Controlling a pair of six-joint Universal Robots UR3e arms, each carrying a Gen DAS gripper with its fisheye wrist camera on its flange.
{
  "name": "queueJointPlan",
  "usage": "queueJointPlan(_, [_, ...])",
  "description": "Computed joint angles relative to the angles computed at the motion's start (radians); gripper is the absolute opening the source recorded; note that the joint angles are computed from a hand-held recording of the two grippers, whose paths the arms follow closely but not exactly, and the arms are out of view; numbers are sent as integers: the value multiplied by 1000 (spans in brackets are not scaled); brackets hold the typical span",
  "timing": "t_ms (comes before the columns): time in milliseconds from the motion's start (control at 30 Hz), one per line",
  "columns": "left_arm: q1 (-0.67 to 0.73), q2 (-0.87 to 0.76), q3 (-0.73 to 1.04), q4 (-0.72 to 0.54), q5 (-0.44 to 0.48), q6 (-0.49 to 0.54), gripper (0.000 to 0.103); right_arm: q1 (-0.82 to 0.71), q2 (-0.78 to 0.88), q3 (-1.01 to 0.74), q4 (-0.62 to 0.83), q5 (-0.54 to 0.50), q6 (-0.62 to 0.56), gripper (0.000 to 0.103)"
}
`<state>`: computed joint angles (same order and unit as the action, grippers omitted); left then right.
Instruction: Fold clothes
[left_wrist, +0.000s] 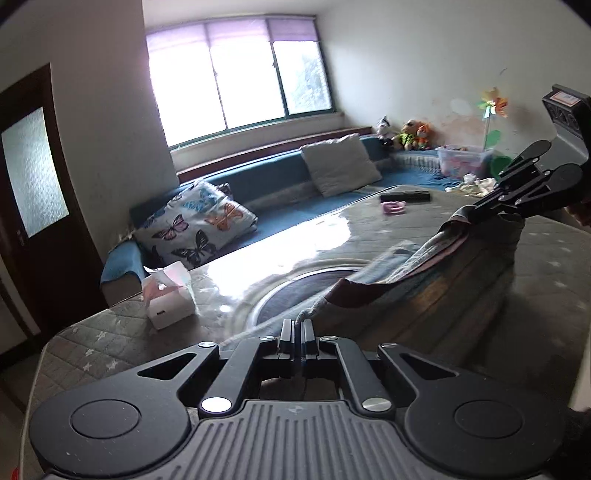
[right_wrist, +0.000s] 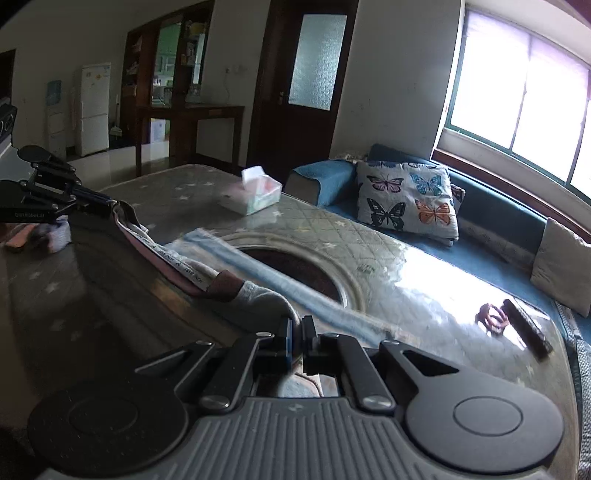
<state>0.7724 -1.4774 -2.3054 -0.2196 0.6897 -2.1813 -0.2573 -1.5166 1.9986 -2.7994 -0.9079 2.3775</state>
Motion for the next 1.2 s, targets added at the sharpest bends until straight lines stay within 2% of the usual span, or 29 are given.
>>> queueJointPlan(67, [-89, -173, 143, 85, 83, -85, 3, 65, 157, -165, -14, -63, 52, 4])
queueJointPlan(133, [-156, -321, 291, 91, 154, -138, 3, 118, 300, -332, 9, -122, 99, 4])
queueJointPlan(267, [-254, -564, 585, 20, 272, -216, 3, 188, 520, -601, 81, -216, 167, 4])
queueJointPlan(367, [-299, -708, 763, -42, 326, -257, 3, 215, 687, -785, 115, -271, 238, 4])
queueJointPlan(533, [-341, -863, 956, -108, 404, -351, 7, 241, 880, -1007, 171, -338, 354, 8])
queueJointPlan(600, [-351, -899, 997, -90, 454, -409, 8, 236, 915, -1031, 150, -343, 407, 20])
queueJointPlan(667, [-349, -901, 999, -60, 487, -452, 7, 225, 915, -1004, 88, -335, 452, 23])
queueJointPlan(767, [-318, -850, 944, -33, 453, -477, 7, 207, 872, -908, -46, -325, 490, 25])
queueJointPlan(900, [-315, -775, 873, -30, 427, -483, 7, 195, 821, -832, -82, -261, 459, 25])
queueJointPlan(1033, [-325, -755, 863, -107, 367, -473, 7, 206, 836, -885, 45, -192, 425, 24])
queueJointPlan(1200, [-362, -846, 976, -191, 417, -476, 7, 240, 961, -1055, 148, -235, 444, 24])
